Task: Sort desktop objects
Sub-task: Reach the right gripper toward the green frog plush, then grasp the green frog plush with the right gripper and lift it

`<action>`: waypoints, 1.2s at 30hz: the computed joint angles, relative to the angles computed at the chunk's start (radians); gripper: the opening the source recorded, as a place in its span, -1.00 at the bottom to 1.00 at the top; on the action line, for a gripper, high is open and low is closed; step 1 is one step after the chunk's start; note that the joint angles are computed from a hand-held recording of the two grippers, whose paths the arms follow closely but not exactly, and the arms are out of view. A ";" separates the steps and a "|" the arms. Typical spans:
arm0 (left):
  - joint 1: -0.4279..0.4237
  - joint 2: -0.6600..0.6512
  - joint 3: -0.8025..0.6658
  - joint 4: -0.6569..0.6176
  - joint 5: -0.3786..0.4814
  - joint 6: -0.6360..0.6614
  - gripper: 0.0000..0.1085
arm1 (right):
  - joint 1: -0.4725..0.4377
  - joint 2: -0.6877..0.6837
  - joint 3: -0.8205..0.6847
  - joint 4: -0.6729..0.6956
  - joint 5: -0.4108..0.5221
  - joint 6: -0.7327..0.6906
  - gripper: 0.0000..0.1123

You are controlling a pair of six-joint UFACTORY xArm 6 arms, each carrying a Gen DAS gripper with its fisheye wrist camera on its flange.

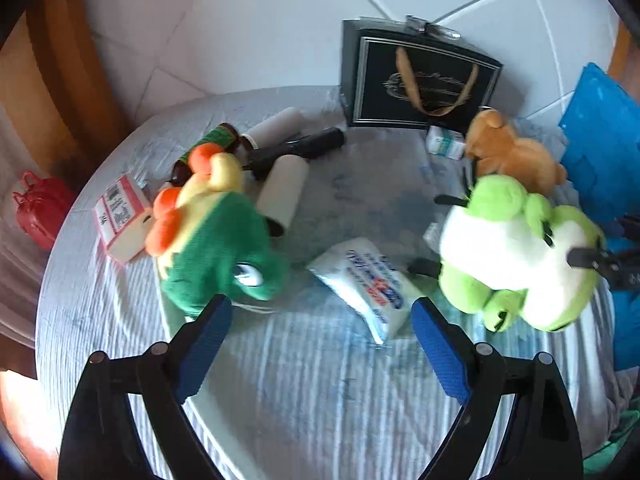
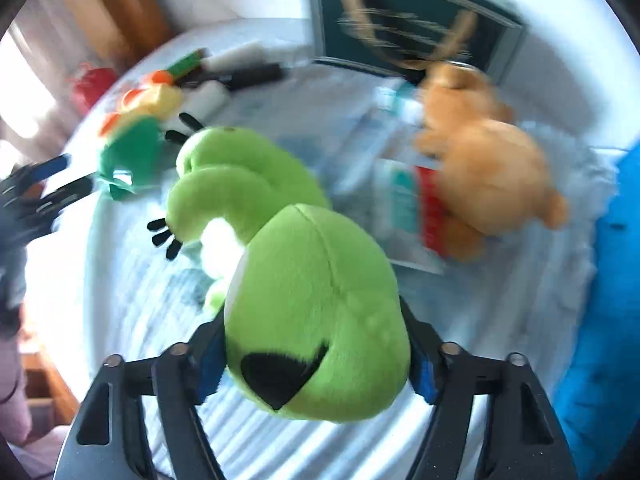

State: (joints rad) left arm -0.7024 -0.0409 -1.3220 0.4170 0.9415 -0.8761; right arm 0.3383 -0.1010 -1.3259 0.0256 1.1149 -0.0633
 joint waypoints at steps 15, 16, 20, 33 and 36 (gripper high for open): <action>-0.075 0.475 -0.520 -0.159 0.003 0.318 0.69 | -0.074 -0.290 0.329 -0.001 -0.191 0.495 0.83; -0.074 0.507 -0.558 -0.175 0.020 0.346 0.69 | -0.072 -0.301 0.346 -0.009 -0.195 0.543 0.83; -0.074 0.549 -0.567 -0.249 -0.008 0.437 0.69 | -0.065 -0.343 0.435 0.036 -0.299 0.607 0.83; -0.058 0.570 -0.515 -0.315 -0.094 0.499 0.82 | -0.010 -0.194 0.406 0.018 -0.388 0.629 0.83; -0.064 0.565 -0.499 -0.297 -0.106 0.490 0.82 | -0.019 -0.161 0.397 0.020 -0.401 0.626 0.83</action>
